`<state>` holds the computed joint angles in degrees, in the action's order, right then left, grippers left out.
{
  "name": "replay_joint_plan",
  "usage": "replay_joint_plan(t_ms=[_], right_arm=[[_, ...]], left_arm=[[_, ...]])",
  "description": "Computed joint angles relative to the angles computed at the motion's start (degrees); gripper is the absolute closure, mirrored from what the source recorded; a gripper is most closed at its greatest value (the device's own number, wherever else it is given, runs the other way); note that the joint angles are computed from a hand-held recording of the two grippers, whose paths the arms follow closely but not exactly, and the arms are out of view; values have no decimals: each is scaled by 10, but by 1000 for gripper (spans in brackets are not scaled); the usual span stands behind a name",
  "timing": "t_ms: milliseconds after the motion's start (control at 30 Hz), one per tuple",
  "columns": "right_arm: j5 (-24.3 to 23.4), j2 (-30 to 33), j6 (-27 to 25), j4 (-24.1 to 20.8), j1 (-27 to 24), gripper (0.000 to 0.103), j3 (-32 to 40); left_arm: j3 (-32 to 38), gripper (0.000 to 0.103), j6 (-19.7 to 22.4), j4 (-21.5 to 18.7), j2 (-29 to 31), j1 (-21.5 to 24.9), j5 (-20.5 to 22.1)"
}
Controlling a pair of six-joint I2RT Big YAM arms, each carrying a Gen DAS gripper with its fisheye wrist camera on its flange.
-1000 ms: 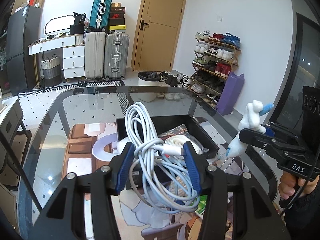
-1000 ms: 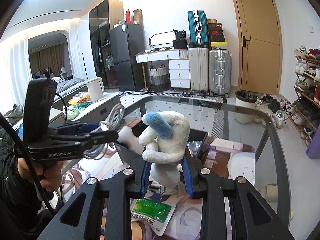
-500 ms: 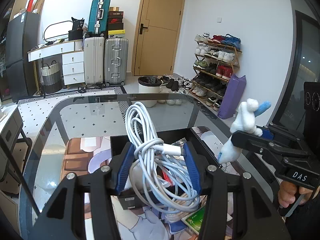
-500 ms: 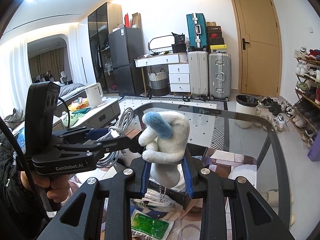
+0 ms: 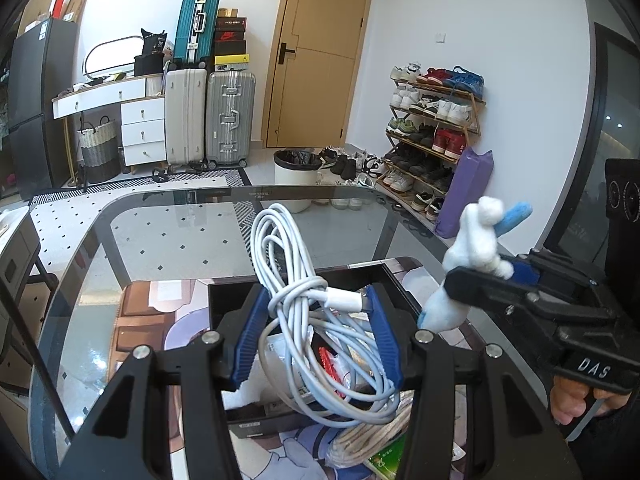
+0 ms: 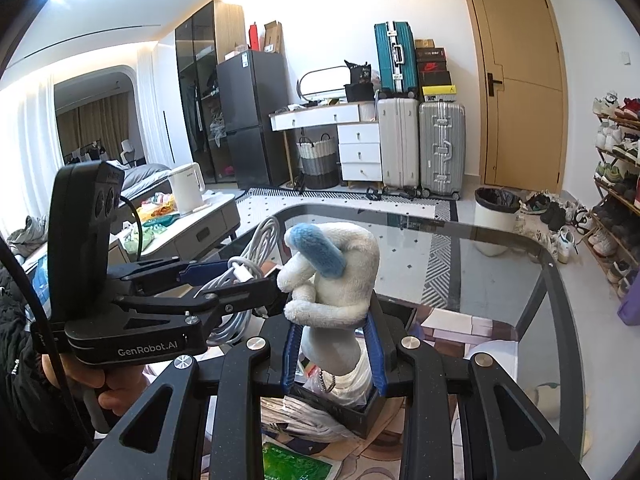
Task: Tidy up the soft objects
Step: 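Carry the cable with the left tool while the right tool carries the plush toy into the box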
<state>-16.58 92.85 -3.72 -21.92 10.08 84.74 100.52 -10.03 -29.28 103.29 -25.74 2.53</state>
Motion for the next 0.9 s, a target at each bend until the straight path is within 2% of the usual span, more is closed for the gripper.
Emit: replay_joint_plan(t_ms=[267, 633, 900], right_arm=[[2, 38, -4, -32, 2, 74, 33], [-6, 86, -15, -105, 2, 74, 80], [6, 106, -27, -114, 5, 74, 92]], left_arm=[[21, 53, 6, -18, 24, 1, -1], [29, 53, 18, -25, 38, -2, -16], [34, 58, 24, -29, 47, 0, -26]])
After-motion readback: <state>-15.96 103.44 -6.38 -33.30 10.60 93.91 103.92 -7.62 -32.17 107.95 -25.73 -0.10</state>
